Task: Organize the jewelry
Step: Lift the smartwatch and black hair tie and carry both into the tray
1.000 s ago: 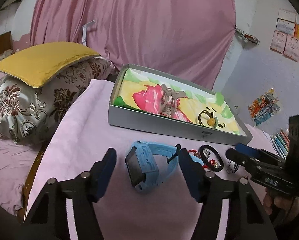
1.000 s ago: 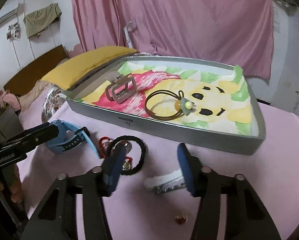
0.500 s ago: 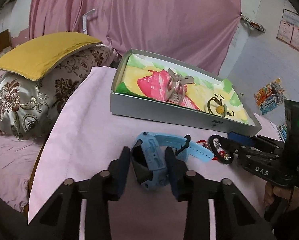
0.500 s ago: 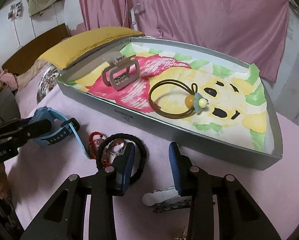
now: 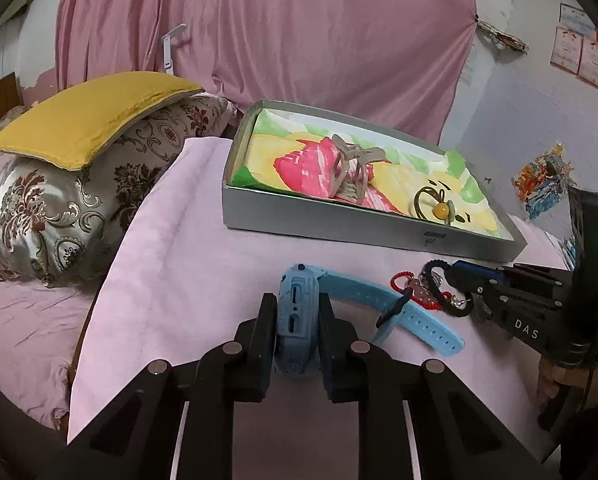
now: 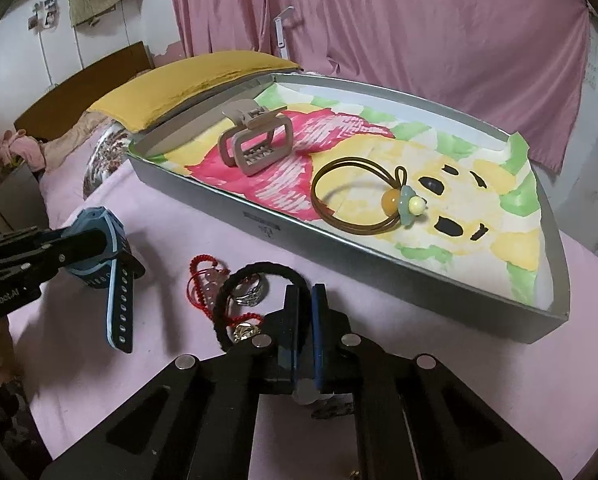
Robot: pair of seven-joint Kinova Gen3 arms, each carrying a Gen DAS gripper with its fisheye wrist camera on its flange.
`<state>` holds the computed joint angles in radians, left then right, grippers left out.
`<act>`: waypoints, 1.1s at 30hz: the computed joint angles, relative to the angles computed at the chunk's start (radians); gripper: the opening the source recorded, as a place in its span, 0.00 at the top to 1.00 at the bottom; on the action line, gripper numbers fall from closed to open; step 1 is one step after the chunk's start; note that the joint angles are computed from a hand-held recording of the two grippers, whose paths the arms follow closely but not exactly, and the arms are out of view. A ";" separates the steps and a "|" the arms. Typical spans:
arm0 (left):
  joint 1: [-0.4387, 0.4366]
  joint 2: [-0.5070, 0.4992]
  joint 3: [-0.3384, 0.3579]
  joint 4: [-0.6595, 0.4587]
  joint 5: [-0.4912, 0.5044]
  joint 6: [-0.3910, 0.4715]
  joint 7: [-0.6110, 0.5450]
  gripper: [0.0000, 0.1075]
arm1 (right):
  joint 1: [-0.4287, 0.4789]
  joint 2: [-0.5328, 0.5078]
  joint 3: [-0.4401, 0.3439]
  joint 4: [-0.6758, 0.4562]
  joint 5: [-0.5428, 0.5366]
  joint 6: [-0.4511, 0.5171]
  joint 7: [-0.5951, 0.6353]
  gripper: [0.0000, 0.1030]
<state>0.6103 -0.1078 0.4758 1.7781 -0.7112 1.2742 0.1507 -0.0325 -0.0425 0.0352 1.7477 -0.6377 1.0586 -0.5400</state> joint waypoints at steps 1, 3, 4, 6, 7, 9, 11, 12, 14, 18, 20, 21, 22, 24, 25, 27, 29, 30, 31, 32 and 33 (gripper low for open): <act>0.002 0.000 0.003 0.000 -0.002 0.002 0.002 0.84 | 0.005 -0.009 0.006 0.012 -0.018 -0.007 0.012 0.96; 0.007 -0.003 0.010 0.005 -0.010 0.000 0.018 0.84 | 0.016 -0.031 0.026 0.035 -0.068 -0.013 0.045 0.96; 0.009 -0.005 0.012 0.008 -0.013 -0.004 0.024 0.85 | 0.021 -0.041 0.037 0.047 -0.091 -0.015 0.058 0.96; 0.013 -0.006 0.023 0.010 -0.026 -0.001 0.044 0.85 | 0.029 -0.058 0.058 0.066 -0.133 -0.014 0.082 0.96; 0.016 -0.006 0.030 0.011 -0.036 0.003 0.055 0.85 | 0.034 -0.068 0.073 0.079 -0.165 -0.011 0.102 0.96; 0.022 -0.006 0.040 0.012 -0.056 0.009 0.077 0.85 | 0.044 -0.083 0.100 0.098 -0.224 -0.003 0.134 0.96; 0.030 -0.002 0.051 0.010 -0.084 0.021 0.101 0.85 | 0.055 -0.092 0.125 0.112 -0.277 0.012 0.160 0.96; 0.035 0.001 0.056 0.008 -0.098 0.027 0.112 0.85 | 0.060 -0.097 0.135 0.118 -0.303 0.017 0.173 0.96; 0.047 0.006 0.065 0.006 -0.135 0.042 0.141 0.85 | 0.069 -0.109 0.149 0.138 -0.353 0.015 0.201 0.96; 0.084 0.029 0.084 -0.003 -0.238 0.107 0.211 0.85 | 0.074 -0.139 0.169 0.183 -0.451 -0.022 0.268 0.96; 0.105 0.039 0.075 -0.004 -0.280 0.126 0.231 0.85 | 0.071 -0.156 0.181 0.209 -0.510 -0.045 0.311 0.96; 0.113 0.041 0.068 -0.003 -0.297 0.129 0.238 0.85 | 0.068 -0.166 0.187 0.224 -0.546 -0.059 0.341 0.96; 0.120 0.042 0.061 0.000 -0.320 0.128 0.248 0.85 | 0.064 -0.177 0.190 0.238 -0.580 -0.076 0.371 0.96; 0.128 0.046 0.050 0.004 -0.369 0.127 0.259 0.85 | 0.054 -0.193 0.189 0.256 -0.635 -0.111 0.407 0.96; 0.133 0.050 0.045 0.004 -0.386 0.131 0.259 0.85 | 0.048 -0.199 0.192 0.265 -0.669 -0.126 0.427 0.96; 0.143 0.060 0.038 0.006 -0.431 0.142 0.267 0.85 | 0.038 -0.208 0.185 0.274 -0.716 -0.161 0.454 0.96; 0.152 0.070 0.027 0.006 -0.476 0.152 0.266 0.85 | 0.026 -0.211 0.174 0.278 -0.753 -0.195 0.476 0.96; 0.155 0.073 0.020 0.007 -0.495 0.154 0.263 0.85 | 0.020 -0.209 0.168 0.278 -0.768 -0.211 0.486 0.96; 0.156 0.078 0.012 0.009 -0.519 0.154 0.261 0.85 | 0.017 -0.210 0.161 0.279 -0.775 -0.225 0.491 0.96; 0.157 0.082 0.003 0.012 -0.541 0.152 0.259 0.85 | 0.013 -0.211 0.153 0.278 -0.778 -0.242 0.492 0.96; 0.159 0.084 -0.003 0.013 -0.551 0.150 0.257 0.85 | 0.007 -0.205 0.147 0.274 -0.785 -0.256 0.496 0.96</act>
<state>0.7692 -0.0241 0.4726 1.7907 -1.2626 1.4245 0.4076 -0.0260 -0.2476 0.1821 2.0221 -1.4224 0.8028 -0.0443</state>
